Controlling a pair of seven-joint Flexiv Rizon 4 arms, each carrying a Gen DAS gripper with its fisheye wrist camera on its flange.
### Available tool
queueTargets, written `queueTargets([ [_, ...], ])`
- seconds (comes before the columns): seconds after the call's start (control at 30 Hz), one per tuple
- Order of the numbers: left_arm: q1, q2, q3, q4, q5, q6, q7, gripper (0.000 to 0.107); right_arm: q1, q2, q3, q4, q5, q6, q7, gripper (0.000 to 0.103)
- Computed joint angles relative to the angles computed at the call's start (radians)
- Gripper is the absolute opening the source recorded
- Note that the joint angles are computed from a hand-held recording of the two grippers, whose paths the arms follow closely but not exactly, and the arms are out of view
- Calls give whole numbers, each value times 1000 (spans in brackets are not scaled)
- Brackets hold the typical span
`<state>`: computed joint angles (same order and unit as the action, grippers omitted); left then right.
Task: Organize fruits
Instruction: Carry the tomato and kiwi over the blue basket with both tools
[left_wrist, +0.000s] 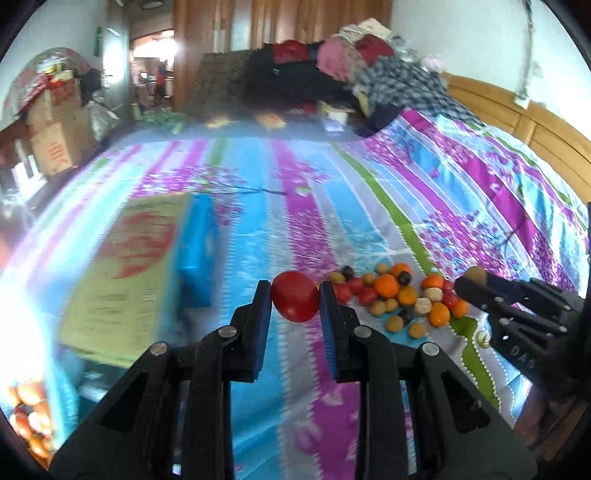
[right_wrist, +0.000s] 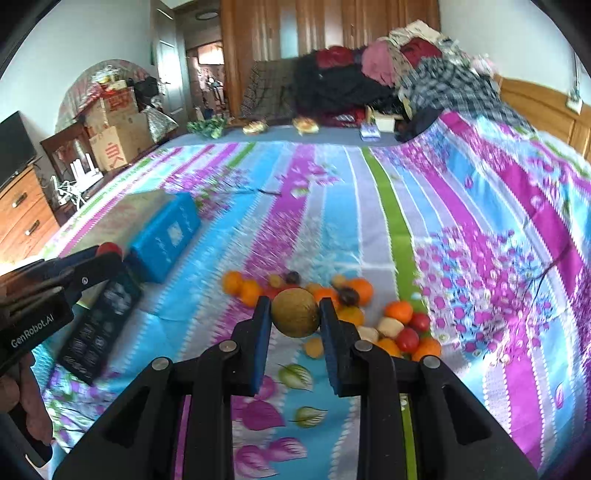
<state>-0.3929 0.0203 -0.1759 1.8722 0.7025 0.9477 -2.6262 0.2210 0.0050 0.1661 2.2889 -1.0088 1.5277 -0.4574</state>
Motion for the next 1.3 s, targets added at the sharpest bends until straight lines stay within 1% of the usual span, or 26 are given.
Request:
queueTargets([
  [0.07,2,45,3,20,0,-31,-9,26,31,22,31,-13,83,-34,-61,30],
  [0.2,32,149,-20,61,8,-103,-25,26,85,46,77,-39,183,-78,-129,30],
  [0.43,104,317,-61,153,-24,-173,-16,26,195,44,138,-115,306,-133,-204,30],
  [0.5,124,363,-67,181,-42,-189,-8,26,223,35,149,-141,309,-151,-206,30],
  [0.73,204,534,-72,274,-105,-261,22,26,350,-31,178,-260,401,-217,-298,30],
  [0.77,215,561,-70,290,-114,-275,28,26,373,-51,189,-291,438,-234,-334,30],
  [0.97,275,731,-37,402,-188,-370,68,26,495,-155,205,-417,492,-308,-430,30],
  [1.03,294,783,-23,439,-214,-403,83,26,526,-187,215,-454,532,-331,-469,30],
  [1.17,329,861,-6,491,-265,-448,125,26,577,-238,215,-518,584,-381,-520,30],
  [1.3,362,902,8,525,-311,-474,175,26,607,-288,225,-589,652,-451,-585,30],
])
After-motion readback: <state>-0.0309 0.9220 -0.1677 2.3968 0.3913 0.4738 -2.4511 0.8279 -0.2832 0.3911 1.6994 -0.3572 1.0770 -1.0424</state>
